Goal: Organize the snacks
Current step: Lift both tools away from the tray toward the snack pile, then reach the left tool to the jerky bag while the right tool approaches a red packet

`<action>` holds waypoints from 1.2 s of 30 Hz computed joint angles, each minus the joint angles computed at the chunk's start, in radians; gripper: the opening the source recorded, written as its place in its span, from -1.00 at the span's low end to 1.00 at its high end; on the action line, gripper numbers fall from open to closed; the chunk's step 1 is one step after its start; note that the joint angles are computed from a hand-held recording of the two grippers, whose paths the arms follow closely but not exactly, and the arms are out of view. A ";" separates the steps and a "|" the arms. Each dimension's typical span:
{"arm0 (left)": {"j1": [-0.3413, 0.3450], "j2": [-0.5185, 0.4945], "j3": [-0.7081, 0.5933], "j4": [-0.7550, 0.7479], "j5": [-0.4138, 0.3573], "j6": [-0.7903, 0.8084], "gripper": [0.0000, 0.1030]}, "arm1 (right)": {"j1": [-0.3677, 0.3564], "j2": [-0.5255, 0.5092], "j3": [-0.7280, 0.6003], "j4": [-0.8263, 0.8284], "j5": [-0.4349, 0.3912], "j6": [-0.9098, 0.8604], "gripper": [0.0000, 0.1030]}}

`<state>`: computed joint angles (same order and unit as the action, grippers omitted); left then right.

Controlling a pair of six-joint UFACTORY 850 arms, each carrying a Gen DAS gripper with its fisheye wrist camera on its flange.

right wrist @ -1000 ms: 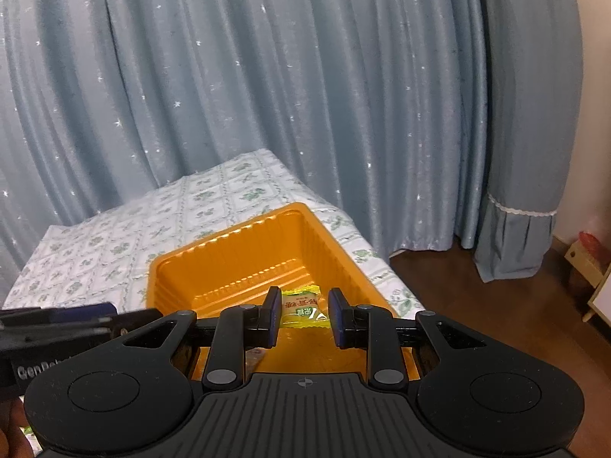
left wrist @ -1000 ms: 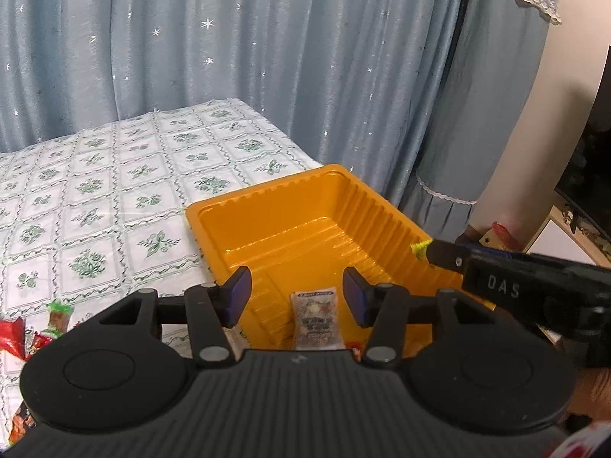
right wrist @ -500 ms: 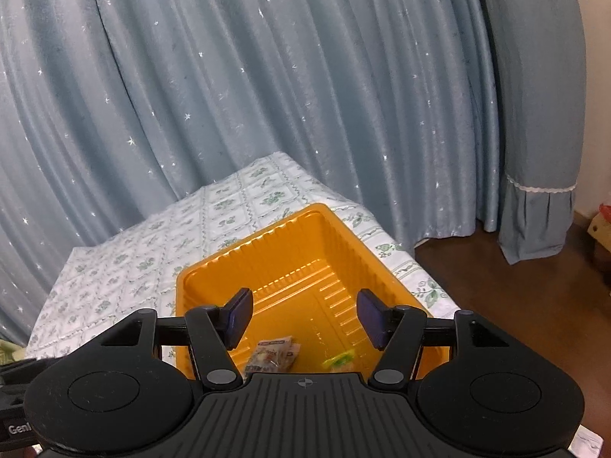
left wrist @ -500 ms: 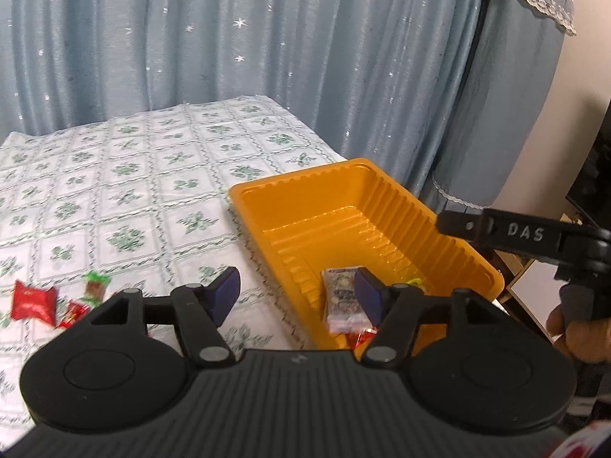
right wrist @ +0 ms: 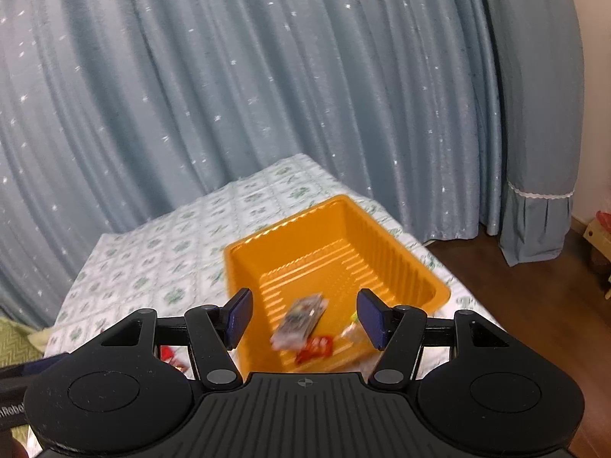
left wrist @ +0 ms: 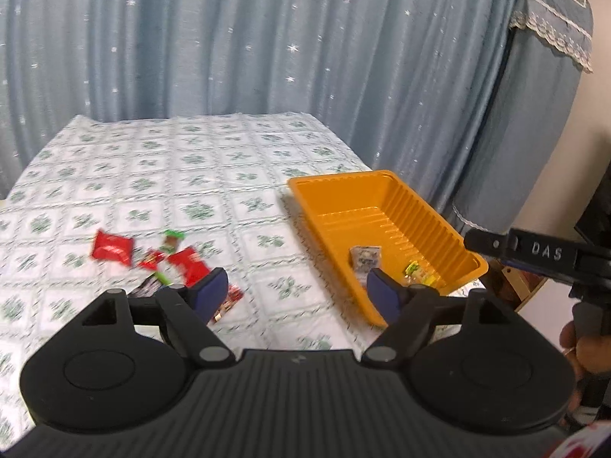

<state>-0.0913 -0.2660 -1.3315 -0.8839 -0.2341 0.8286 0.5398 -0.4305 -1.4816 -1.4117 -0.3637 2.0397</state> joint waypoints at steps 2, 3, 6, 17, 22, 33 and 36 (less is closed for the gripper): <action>0.010 0.041 0.045 -0.002 0.015 -0.001 0.53 | 0.023 0.013 0.014 0.004 -0.010 -0.005 0.18; 0.017 0.061 0.067 -0.009 0.019 0.004 0.54 | 0.034 0.016 0.018 0.001 -0.015 -0.005 0.18; 0.033 0.111 0.122 -0.001 0.033 0.000 0.56 | 0.068 0.028 0.034 -0.008 -0.027 -0.002 0.19; 0.117 0.195 0.220 0.025 0.044 -0.018 0.62 | 0.142 -0.001 0.001 0.104 -0.017 -0.124 0.23; 0.141 0.196 0.225 0.040 0.043 -0.040 0.62 | 0.153 -0.019 -0.026 0.140 -0.017 -0.181 0.23; 0.172 0.182 0.227 -0.003 0.035 0.019 0.62 | 0.160 -0.065 -0.081 0.207 -0.005 -0.271 0.23; 0.182 0.168 0.221 -0.014 0.030 0.049 0.62 | 0.159 -0.090 -0.107 0.241 0.010 -0.304 0.23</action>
